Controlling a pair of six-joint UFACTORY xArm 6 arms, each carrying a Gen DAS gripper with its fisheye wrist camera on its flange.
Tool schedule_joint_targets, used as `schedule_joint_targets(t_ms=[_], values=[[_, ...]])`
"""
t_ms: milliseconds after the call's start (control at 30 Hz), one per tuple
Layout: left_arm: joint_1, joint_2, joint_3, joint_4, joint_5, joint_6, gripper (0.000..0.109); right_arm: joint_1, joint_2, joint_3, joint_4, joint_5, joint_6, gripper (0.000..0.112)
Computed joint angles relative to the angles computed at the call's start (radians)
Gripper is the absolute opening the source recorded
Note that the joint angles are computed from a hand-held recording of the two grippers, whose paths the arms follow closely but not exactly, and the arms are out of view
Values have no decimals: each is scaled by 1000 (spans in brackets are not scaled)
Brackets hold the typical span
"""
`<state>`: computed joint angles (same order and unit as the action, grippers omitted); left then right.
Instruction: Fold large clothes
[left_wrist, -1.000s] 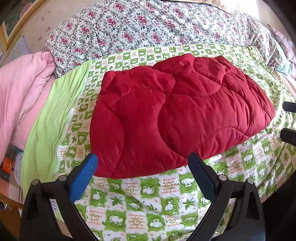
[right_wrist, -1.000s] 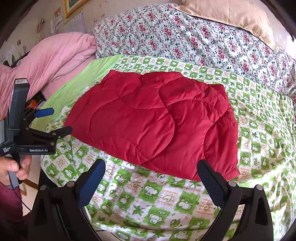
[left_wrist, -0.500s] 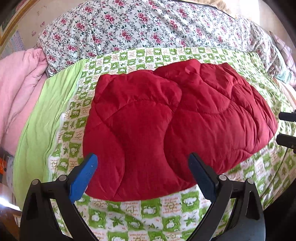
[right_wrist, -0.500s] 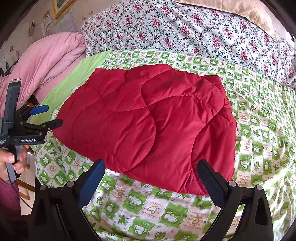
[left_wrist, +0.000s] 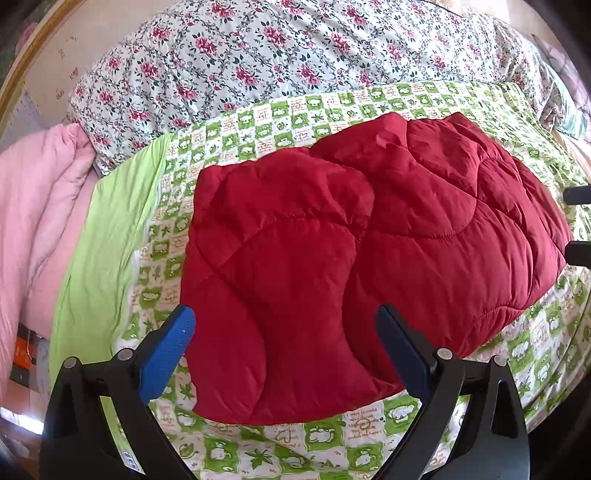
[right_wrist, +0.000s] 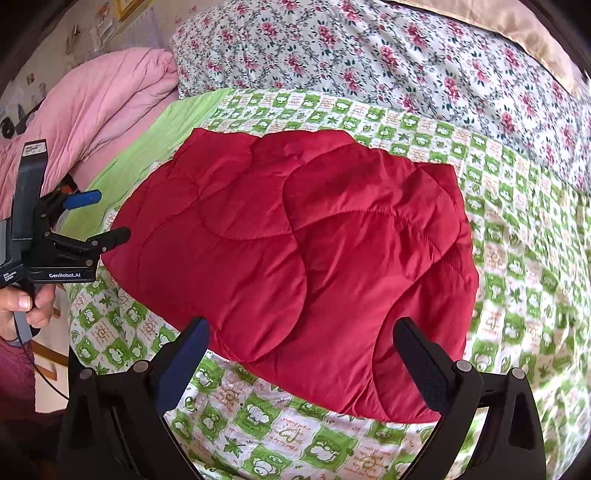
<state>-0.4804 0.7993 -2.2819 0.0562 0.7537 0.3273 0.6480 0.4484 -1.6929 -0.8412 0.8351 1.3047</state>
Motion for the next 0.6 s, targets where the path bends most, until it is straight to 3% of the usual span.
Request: schedule_joint_targets(t_ms=[333,600], values=[[-6,0,-21,-21,24,9,100,-9,39,-78,67,-4,-136,100],[-5,99,-194,-35,114,18,100,-18,76,-130,110,7,-207,100]])
